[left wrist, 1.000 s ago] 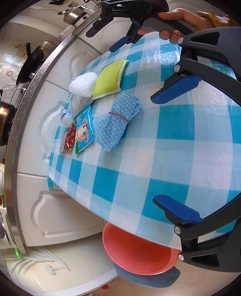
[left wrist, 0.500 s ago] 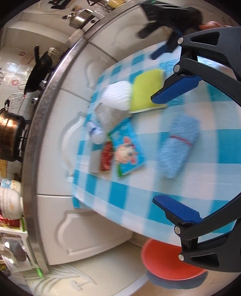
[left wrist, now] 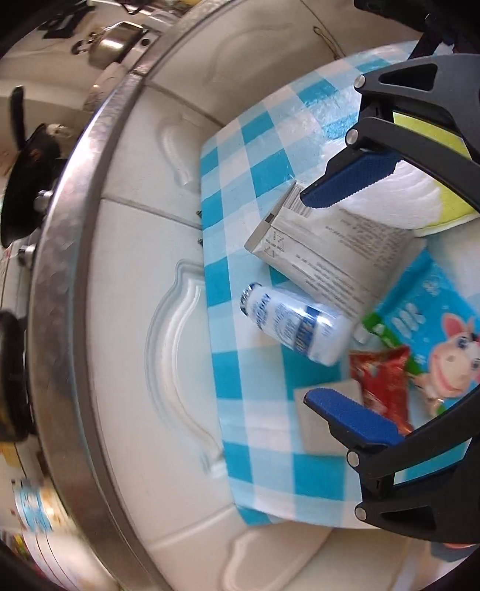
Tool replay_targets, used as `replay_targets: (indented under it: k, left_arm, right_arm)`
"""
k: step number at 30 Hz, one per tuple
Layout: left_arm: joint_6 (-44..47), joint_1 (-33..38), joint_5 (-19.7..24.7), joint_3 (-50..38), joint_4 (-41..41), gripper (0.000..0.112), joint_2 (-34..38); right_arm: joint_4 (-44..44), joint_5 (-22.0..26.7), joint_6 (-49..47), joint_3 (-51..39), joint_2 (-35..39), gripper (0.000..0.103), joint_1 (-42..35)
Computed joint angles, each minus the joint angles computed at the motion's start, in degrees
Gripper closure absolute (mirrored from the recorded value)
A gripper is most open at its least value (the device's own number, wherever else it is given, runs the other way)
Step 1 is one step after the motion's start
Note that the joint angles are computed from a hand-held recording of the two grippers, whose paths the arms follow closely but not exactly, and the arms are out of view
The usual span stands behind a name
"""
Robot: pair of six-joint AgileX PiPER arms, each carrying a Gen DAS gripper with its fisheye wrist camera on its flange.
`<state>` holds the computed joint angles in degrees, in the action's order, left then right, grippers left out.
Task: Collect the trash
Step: 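Grasp the white foam net with the right tool while the left tool moves over the bottle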
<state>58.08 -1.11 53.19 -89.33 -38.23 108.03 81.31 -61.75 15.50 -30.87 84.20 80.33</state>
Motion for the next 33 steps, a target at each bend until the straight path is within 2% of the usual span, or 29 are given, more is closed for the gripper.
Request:
replay_targets:
  k: [6,7,8,11,17,21,24,33]
  left_arm:
    - [-4.0,-4.5,-3.0,-4.8,5.1,0.016,5.7]
    - [-4.9,-4.6,-2.6,-5.8,5.6,0.023,6.7]
    - [-6.1,-4.8,-2.0,-6.9,6.3,0.036,7.6]
    - [-7.8,-5.2,-2.6,-7.7,7.9,0.052,9.0]
    - [-6.3,-4.5,-3.7,-4.9,7.2,0.065,8.1]
    - [-4.5,-4.2,-3.4,-1.2,7.6,0.069,6.5]
    - [-0.6,-4.5,-5.8,4.6,6.8,0.069,3.2]
    - [7.9,-4.4,-3.0,15.3,4.6,0.069,-4.5]
  right_arm:
    - [2.9,-0.2,-3.1,-0.1,-0.8,0.005,0.3]
    - [3.3,-0.1,-4.0,-0.3,-0.8,0.005,0.3]
    - [3.6,0.0,-4.9,-0.6,-0.8,0.005,0.4]
    - [4.6,0.4,-7.5,-1.5,-0.9,0.005,0.2]
    - [5.9,1.6,-9.8,-2.0,-1.0,0.005,-0.4]
    - [8.8,2.8,-13.2,-3.0,-1.0,0.005,-1.1]
    - [9.9,3.4,-14.7,-3.5,-0.7,0.005,-1.5]
    - [16.8,2.6,-25.8,-7.2,0.2,0.005,-1.7]
